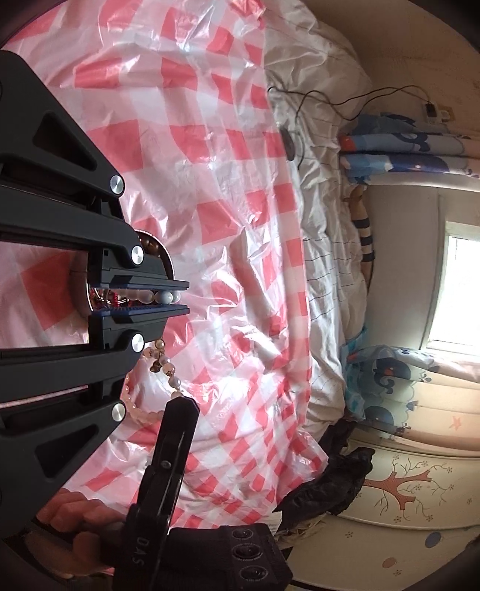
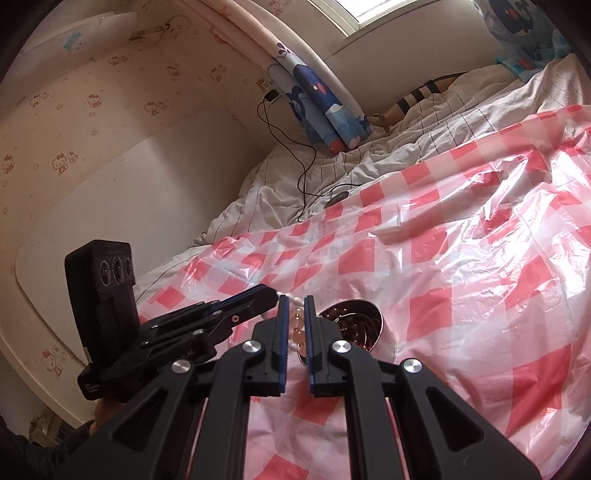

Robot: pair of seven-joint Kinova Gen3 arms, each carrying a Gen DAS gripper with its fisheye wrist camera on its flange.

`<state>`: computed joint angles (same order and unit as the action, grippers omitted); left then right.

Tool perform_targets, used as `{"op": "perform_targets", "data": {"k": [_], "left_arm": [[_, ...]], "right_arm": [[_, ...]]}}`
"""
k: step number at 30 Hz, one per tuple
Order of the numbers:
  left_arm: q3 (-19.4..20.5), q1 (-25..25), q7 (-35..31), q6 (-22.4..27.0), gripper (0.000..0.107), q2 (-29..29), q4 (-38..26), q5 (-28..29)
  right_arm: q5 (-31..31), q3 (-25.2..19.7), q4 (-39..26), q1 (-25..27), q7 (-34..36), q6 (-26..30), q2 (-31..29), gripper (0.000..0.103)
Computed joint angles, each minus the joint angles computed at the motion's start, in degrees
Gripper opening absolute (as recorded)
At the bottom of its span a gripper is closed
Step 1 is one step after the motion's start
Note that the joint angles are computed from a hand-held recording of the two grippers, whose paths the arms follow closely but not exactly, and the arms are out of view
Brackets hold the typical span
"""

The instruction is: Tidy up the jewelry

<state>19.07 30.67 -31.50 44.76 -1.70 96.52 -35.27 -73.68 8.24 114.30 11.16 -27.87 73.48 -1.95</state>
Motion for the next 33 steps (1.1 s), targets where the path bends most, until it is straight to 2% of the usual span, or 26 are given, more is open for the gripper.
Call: {"op": "perform_targets", "data": {"k": [2,5,7,9,11,13,16,17,18,19,23,27,28,30,33], "left_arm": [[-0.62,-0.39,-3.71,1.93,0.007,2.86,-1.68,3.33],[-2.65,0.51,-4.36,5.76,0.013,5.02,-3.01,5.99],[-3.87,0.88,-2.87,6.95,0.022,4.81,-2.68,5.89],[-4.54,0.83,0.13,6.37,0.043,3.16,-1.51,4.63],[-4.5,0.06,1.87,5.7,0.048,1.68,-0.32,3.77],[-4.36,-1.27,2.17,5.06,0.049,0.38,0.49,4.31],[-3.85,-3.23,3.09,4.44,0.051,-0.86,1.3,5.23],[-3.63,-3.75,2.9,4.25,0.051,-1.12,1.47,5.62],[-3.13,-4.08,3.2,4.76,0.052,-1.15,1.36,5.31],[-2.64,-4.25,3.38,5.24,0.052,-1.13,1.26,4.94],[-0.23,-3.3,5.67,8.63,0.056,-0.8,0.91,1.53],[1.67,-0.75,8.98,13.32,0.064,-0.49,0.72,-2.39],[2.24,0.06,10.39,14.75,0.066,-0.47,0.77,-3.63],[3.28,1.73,13.55,17.55,0.075,-0.46,1.06,-5.92],[4.75,4.46,17.76,21.72,0.083,-0.18,1.5,-8.3]], "right_arm": [[0.34,-0.73,-0.24,-0.67,-0.64,-1.36,0.53,0.009],[0.53,-1.92,-0.41,-1.89,-1.24,-3.75,1.46,0.009],[0.14,-2.68,-0.71,-2.65,-1.74,-4.86,2.54,0.009],[-0.45,-3.52,-1.29,-3.34,-2.22,-5.28,4.16,0.009],[-0.34,-4.61,-1.65,-4.0,-3.05,-6.29,5.04,0.009],[2.89,-7.65,-2.79,-3.88,-6.42,-9.97,4.61,0.009],[9.88,-6.94,-3.38,-9.4,-10.76,-16.96,3.61,0.009],[12.21,-7.72,-3.4,-10.24,-12.78,-19.1,3.2,0.017],[14.31,-8.45,-3.53,-10.46,-14.36,-20.34,2.7,0.038],[15.49,-8.62,-3.21,-10.97,-15.02,-21.73,1.89,0.046],[15.02,-7.47,-1.53,-12.3,-12.08,-23.57,-1.75,0.049],[15.41,-4.7,0.44,-12.95,-9.72,-22.03,-6.69,0.056],[16.34,-4.12,0.99,-13.11,-9.94,-21.96,-8.05,0.057],[18.96,-3.06,2.32,-13.29,-11.25,-22.56,-11.23,0.065],[25.94,-3.25,4.69,-12.44,-16.32,-24.07,-16.76,0.069]]}}
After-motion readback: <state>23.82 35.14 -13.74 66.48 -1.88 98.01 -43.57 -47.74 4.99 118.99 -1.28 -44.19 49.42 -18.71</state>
